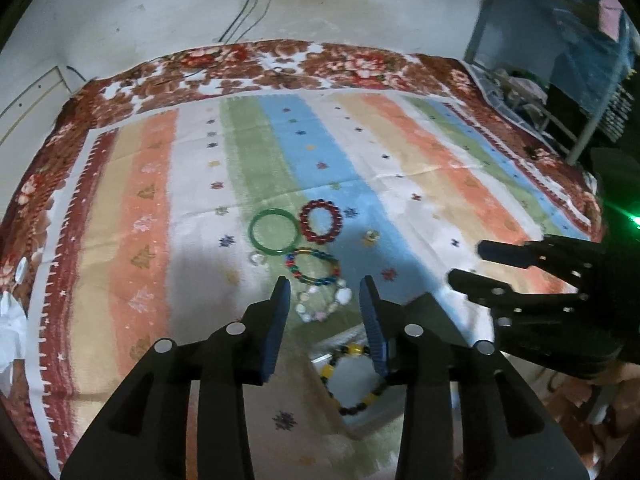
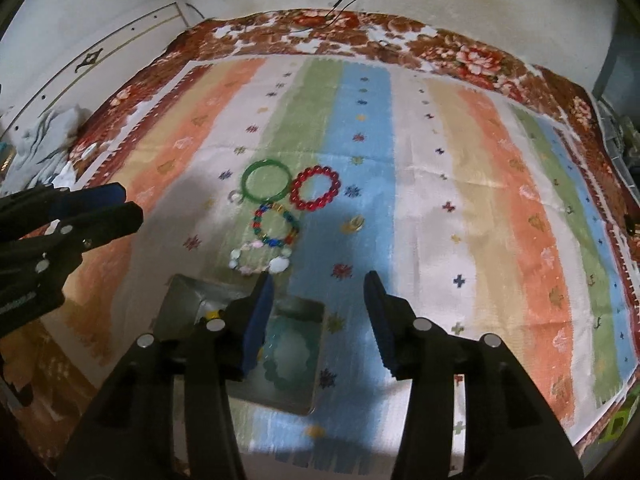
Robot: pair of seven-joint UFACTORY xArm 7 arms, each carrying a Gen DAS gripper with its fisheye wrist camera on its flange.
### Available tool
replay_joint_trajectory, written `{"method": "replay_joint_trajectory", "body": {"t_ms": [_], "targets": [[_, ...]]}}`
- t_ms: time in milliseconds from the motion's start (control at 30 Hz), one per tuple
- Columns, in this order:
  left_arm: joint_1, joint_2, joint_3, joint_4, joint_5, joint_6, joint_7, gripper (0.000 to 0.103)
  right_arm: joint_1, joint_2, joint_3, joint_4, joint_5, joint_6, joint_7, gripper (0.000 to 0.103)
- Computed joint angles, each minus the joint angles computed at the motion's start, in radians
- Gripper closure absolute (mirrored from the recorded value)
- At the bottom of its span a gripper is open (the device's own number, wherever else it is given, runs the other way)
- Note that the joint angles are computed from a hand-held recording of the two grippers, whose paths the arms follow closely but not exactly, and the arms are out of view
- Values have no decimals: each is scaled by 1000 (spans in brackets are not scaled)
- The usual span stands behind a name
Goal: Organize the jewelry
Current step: 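Move left gripper to green jade bangle while right gripper moves to red bead bracelet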
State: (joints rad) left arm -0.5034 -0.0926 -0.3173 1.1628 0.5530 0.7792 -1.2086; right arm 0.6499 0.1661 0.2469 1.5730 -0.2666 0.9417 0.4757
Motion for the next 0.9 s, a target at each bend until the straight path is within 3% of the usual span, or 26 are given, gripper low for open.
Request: {"method": "replay_joint_trajectory", "body": {"t_ms": [100,200,433,900], "targets": [[10,12,13,3,-9,-2,9,57,0,21,-3,18,0,3,-3,50],[16,33,27,9,-33,2,37,57,10,49,-12,46,-28,14,4,41],[32,59,61,-2,-91,-7,79,56,11,119,-38,116,-13,41,-6,40],[42,131,97,42,-107,13,118,55,12,203,-70,213,10,81,-12,40]]}}
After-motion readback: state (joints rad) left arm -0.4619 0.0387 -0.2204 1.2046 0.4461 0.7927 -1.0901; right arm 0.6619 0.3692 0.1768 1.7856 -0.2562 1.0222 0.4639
